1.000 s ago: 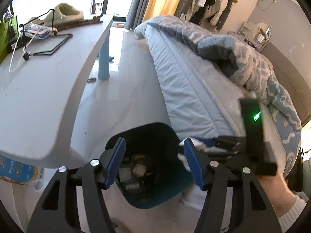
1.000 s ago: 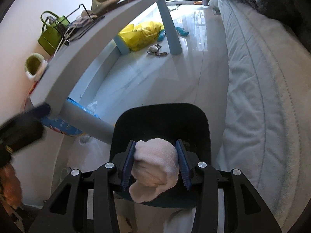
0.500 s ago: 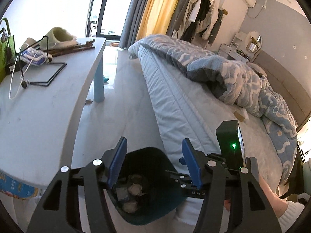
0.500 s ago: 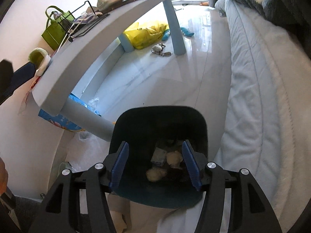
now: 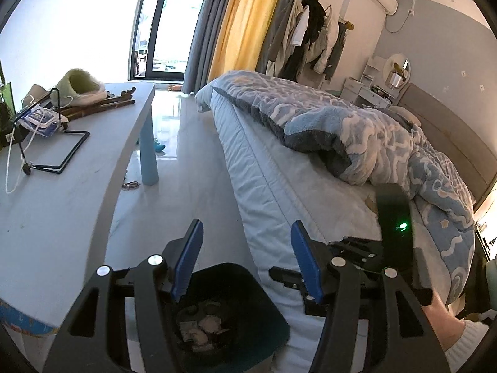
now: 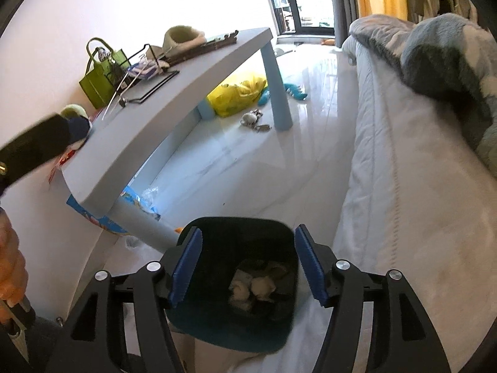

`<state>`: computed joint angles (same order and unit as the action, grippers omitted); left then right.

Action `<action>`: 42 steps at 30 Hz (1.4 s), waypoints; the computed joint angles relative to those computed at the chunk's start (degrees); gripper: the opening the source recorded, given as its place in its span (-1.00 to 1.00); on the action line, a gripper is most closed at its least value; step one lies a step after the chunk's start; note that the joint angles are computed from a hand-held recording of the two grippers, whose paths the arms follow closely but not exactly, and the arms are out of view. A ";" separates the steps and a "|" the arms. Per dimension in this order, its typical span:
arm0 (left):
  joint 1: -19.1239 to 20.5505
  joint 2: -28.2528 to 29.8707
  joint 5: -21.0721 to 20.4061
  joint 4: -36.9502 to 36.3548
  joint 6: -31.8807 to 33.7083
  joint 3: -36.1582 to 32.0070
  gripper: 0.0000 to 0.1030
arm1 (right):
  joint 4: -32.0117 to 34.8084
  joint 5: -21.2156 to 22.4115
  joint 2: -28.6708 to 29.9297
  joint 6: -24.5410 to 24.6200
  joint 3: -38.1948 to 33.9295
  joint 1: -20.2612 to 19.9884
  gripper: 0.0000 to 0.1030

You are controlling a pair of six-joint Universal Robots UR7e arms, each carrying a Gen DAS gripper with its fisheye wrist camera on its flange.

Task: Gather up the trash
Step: 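Move both tools back over the bed toward the remaining tape roll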

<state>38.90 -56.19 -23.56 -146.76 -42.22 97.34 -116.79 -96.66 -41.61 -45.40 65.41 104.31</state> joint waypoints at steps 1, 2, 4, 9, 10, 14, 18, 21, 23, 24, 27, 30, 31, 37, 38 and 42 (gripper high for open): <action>0.19 0.37 -0.26 -0.41 0.43 -0.45 0.18 | -0.07 0.03 0.14 -0.12 -0.50 -0.03 0.31; 0.40 0.99 -0.49 -0.95 1.16 -1.18 0.18 | -0.28 0.03 0.34 -0.48 -1.34 -0.21 0.32; 0.64 2.13 -0.60 -2.31 2.94 -2.45 0.18 | -0.54 0.10 0.60 -0.82 -2.37 -0.50 0.33; 1.34 5.48 -1.39 -6.24 8.08 -6.20 0.21 | -0.49 -0.03 2.10 -0.53 -6.60 -1.45 0.35; 1.47 5.95 -1.56 -6.73 8.74 -6.73 0.22 | -0.52 -0.15 2.48 -0.48 -7.71 -1.69 0.37; 2.26 8.43 -2.73 -7.46 10.57 -10.00 0.25 | -1.65 -0.36 3.07 -0.87 -10.00 -2.42 0.42; 2.82 10.93 -3.89 -8.38 12.73 -13.26 0.32 | -2.62 -0.67 3.99 -0.91 -12.78 -3.17 0.43; 3.26 12.88 -4.31 -7.20 13.68 -16.01 0.37 | -2.57 -0.59 4.88 -0.05 -15.14 -3.78 0.45; 3.68 14.08 -5.00 -6.29 13.87 -17.79 0.38 | -2.78 -0.78 5.17 -0.21 -16.16 -4.21 0.47; 3.78 14.47 -5.18 -6.00 13.98 -18.36 0.39 | -2.65 -0.86 5.44 -0.11 -16.94 -4.38 0.48; 4.14 16.15 -5.97 -6.28 15.55 -20.68 0.43 | -2.61 -1.02 6.23 0.17 -19.20 -4.90 0.54; 4.52 18.22 -6.64 -7.44 17.82 -23.15 0.50 | -3.60 -1.83 6.95 -0.20 -20.97 -5.37 0.55; 4.82 19.08 -7.11 -7.33 18.20 -24.26 0.50 | -4.05 -2.25 7.30 -0.39 -21.81 -5.56 0.55; 6.01 22.89 -9.75 -6.02 19.61 -29.57 0.54 | -3.51 -3.06 9.46 0.28 -26.97 -6.70 0.55; 6.12 23.58 -10.08 -5.99 20.21 -30.54 0.55 | -3.41 -3.29 9.90 0.42 -27.99 -6.87 0.55; 6.65 25.94 -11.61 -6.40 22.39 -33.87 0.58 | -2.21 -3.63 12.09 1.72 -32.79 -7.49 0.56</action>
